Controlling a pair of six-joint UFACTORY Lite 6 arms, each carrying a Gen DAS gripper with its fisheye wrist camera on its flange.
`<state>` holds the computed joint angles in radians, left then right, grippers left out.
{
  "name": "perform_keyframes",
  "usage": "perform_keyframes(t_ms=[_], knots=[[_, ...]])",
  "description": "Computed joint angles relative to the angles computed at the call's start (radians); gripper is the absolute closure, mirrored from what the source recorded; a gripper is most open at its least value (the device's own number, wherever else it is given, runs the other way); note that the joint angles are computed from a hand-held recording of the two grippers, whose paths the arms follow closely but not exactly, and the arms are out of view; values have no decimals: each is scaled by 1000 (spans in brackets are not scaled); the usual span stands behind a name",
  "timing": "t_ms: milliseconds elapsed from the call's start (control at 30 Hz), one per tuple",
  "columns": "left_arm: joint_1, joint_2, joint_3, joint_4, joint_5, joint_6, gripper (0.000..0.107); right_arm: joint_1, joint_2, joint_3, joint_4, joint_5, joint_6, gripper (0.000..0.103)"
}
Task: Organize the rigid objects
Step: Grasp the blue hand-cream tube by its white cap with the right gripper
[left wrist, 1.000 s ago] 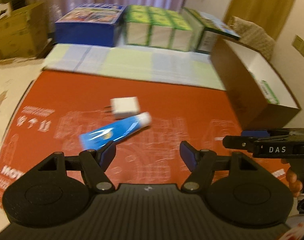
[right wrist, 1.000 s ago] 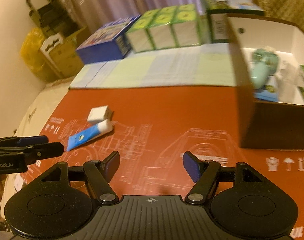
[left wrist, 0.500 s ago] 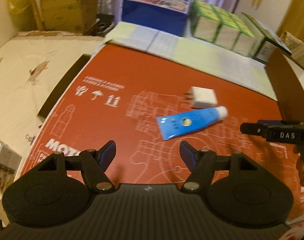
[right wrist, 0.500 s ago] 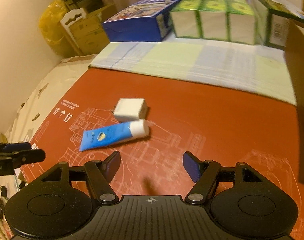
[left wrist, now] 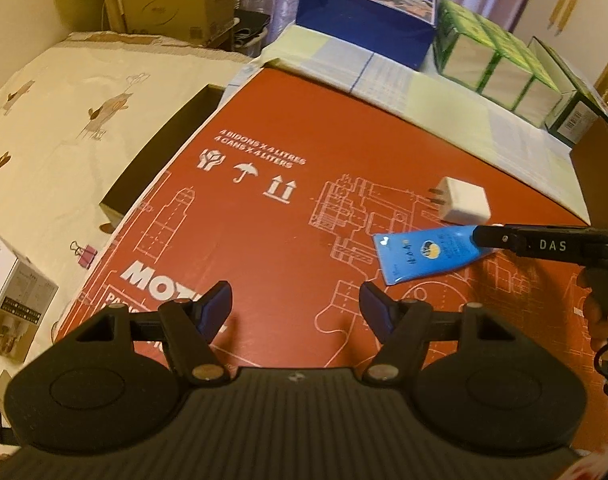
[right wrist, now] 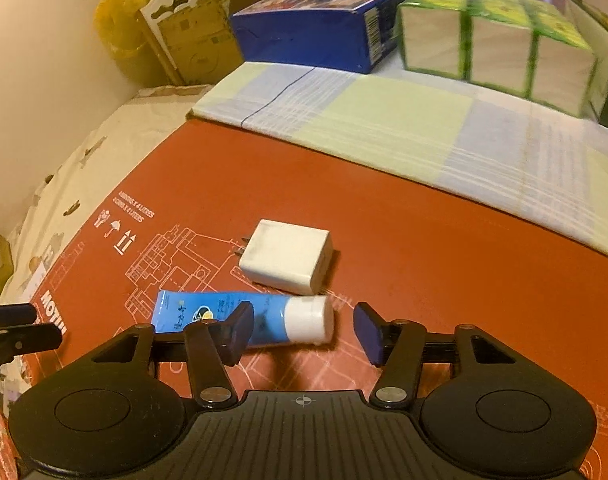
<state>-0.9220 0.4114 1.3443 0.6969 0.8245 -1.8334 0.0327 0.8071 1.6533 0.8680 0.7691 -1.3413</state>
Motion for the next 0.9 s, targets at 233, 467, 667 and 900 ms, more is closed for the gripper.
perform_keyframes(t_ms=[233,467,667,900], knots=[[2,1,-3,-7,2,-1,41,0,24,20,12,18,-38,62],[4,42,55,-6,-1,37,41,-48,-22,-34,17,32,-49,69],[1,87,119,-8,-10,76,41,-82,-61,-65,-25,24,-21,70],[-5,100,136,-1,1,72,41,-122,-106,-97,-37,55,-145,68]])
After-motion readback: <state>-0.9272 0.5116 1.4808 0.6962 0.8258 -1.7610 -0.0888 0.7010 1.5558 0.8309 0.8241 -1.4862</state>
